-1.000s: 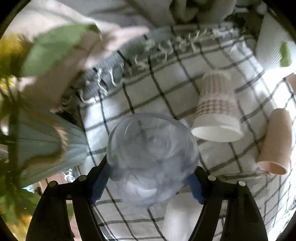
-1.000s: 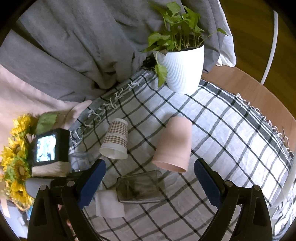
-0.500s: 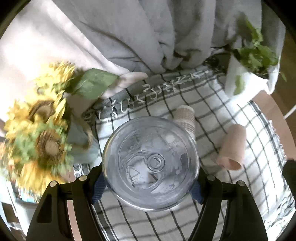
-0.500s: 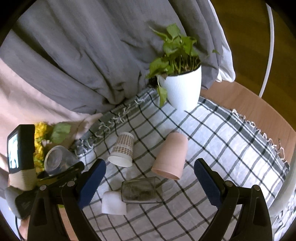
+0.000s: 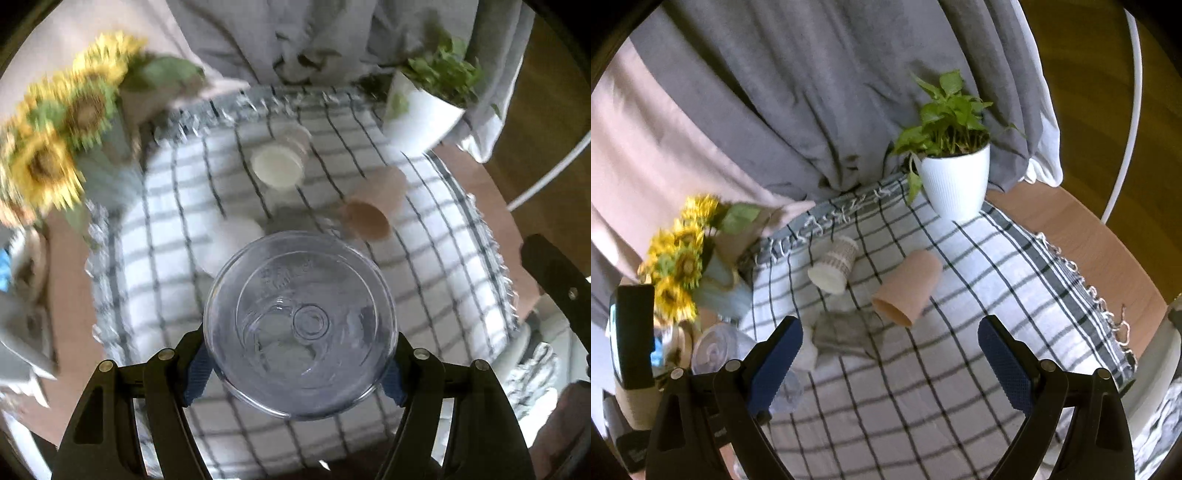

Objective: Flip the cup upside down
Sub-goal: 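Lift the clear cup with the left gripper and rotate it, then grasp the clear cup with the right gripper while the left gripper opens and releases it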

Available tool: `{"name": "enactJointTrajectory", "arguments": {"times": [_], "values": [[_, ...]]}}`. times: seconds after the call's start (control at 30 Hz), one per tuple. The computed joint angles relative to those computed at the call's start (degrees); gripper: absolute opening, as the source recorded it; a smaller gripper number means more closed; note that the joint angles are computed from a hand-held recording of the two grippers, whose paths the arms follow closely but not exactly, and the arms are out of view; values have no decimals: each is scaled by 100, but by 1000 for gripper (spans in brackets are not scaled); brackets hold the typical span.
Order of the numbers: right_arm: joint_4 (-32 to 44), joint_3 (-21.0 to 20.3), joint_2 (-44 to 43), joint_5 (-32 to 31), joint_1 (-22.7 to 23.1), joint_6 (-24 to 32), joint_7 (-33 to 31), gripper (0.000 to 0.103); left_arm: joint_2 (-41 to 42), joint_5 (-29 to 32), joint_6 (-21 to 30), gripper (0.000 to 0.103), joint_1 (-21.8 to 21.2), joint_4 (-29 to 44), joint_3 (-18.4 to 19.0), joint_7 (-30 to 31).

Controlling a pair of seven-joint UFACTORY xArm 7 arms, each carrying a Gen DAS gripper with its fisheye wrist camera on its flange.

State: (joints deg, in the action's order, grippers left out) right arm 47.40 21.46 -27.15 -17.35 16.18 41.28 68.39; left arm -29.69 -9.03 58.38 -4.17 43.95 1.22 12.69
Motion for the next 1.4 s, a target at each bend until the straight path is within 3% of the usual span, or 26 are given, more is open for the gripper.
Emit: {"name": "enactJointTrajectory", "arguments": {"times": [0.27, 0.5, 0.87, 1.4], "values": [[-872, -483, -893, 1036, 458, 261, -694, 96, -277, -579, 891, 73, -303, -454, 38, 5], [-1068, -567, -883, 1519, 431, 386, -1060, 96, 537, -777, 873, 73, -271, -420, -50, -199], [-837, -422, -319, 1189, 163, 442, -933, 96, 1463, -722, 23, 73, -169, -229, -190, -501], [-609, -418, -9, 672, 46, 672, -698, 96, 1992, -465, -247, 75, -139, -49, -275, -735]]}}
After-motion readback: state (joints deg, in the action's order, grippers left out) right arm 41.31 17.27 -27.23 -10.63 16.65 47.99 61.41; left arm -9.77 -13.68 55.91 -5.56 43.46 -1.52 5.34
